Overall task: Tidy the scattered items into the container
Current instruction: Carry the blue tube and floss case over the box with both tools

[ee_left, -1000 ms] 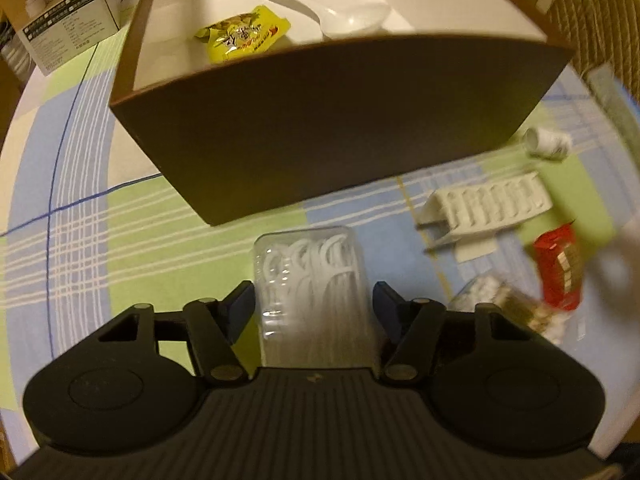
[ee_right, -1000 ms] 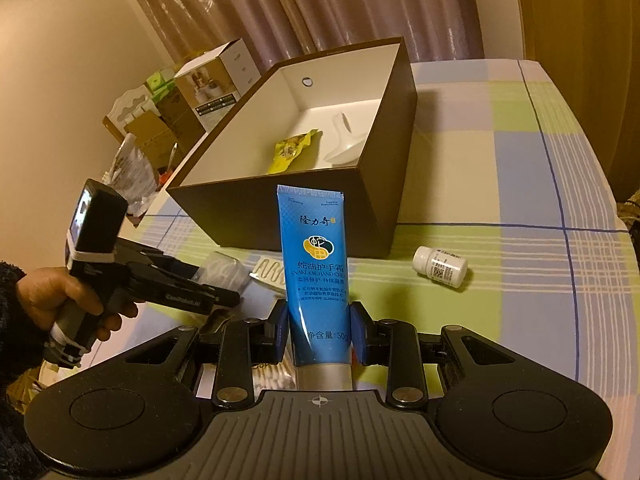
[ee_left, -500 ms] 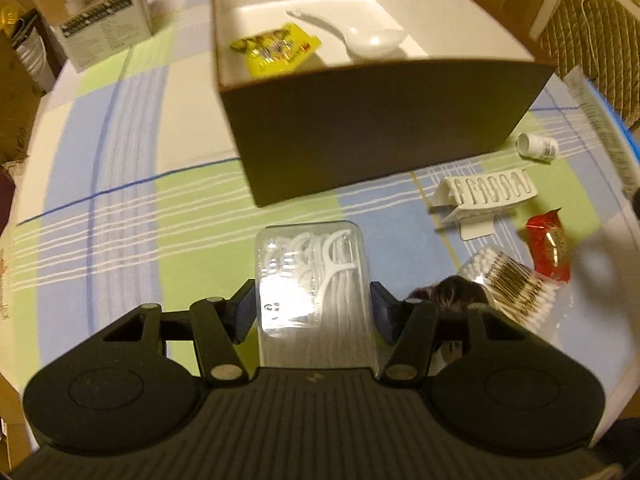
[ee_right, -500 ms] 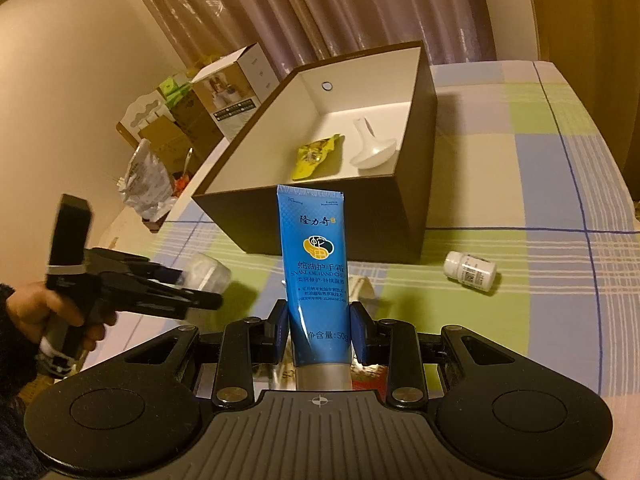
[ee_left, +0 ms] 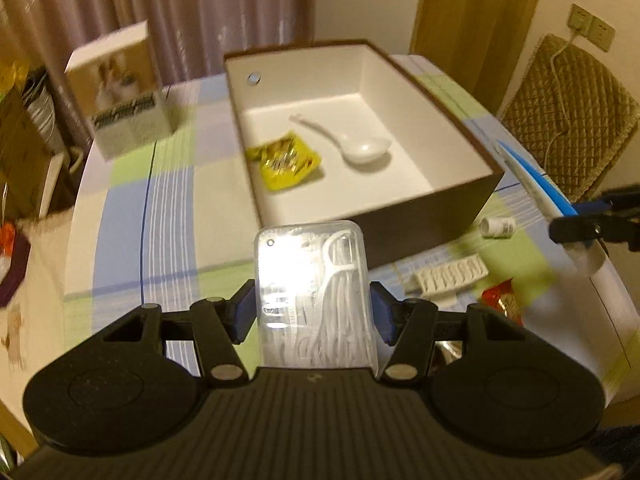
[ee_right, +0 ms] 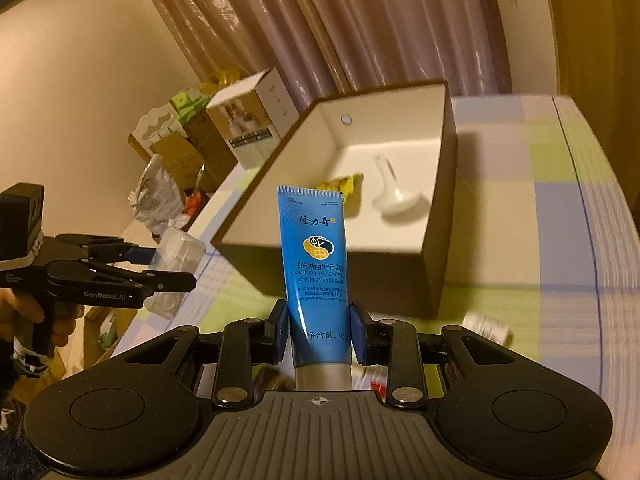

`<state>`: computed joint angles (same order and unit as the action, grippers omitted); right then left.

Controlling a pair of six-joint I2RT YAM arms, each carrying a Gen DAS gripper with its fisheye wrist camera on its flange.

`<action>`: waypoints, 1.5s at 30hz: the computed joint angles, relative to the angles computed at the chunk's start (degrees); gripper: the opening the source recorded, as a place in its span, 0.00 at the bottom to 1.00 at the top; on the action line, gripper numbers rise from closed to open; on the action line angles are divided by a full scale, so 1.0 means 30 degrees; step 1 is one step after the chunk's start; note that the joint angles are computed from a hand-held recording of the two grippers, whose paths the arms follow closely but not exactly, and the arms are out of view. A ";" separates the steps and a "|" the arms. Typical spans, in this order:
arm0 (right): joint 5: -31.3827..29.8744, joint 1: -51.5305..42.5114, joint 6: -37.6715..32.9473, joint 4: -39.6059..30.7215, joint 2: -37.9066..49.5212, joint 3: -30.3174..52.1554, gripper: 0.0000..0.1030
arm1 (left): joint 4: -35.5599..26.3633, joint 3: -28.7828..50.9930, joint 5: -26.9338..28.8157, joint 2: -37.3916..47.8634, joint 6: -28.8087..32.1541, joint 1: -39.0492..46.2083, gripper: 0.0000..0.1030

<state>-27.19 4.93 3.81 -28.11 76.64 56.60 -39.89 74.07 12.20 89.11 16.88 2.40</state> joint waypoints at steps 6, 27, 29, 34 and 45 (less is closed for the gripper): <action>0.0688 0.0215 -0.0629 -0.0388 0.1995 0.2635 0.33 | -0.0165 0.2892 0.0144 0.1900 0.0372 -0.0521 0.52; 0.1382 0.0313 -0.1067 -0.3539 1.0640 1.1759 0.33 | -0.4204 1.4252 0.0118 1.0245 0.0665 -0.1509 0.52; 0.1555 0.0383 -0.1531 -0.4004 1.1185 1.2304 0.33 | -0.4431 1.4697 0.0082 1.0669 0.0740 -0.1546 0.52; 0.2168 0.0703 -0.2758 -0.5165 1.2475 1.3781 0.33 | -0.5076 1.5894 -0.0146 1.1761 0.1113 -0.1673 0.52; 0.3706 0.1643 -0.4663 -0.7222 1.5416 1.7299 0.33 | -0.7192 1.8872 -0.0689 1.4396 0.1984 -0.1718 0.52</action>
<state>-16.08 9.86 -10.18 -49.77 122.89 108.49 -61.47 130.69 10.13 132.30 22.83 -2.76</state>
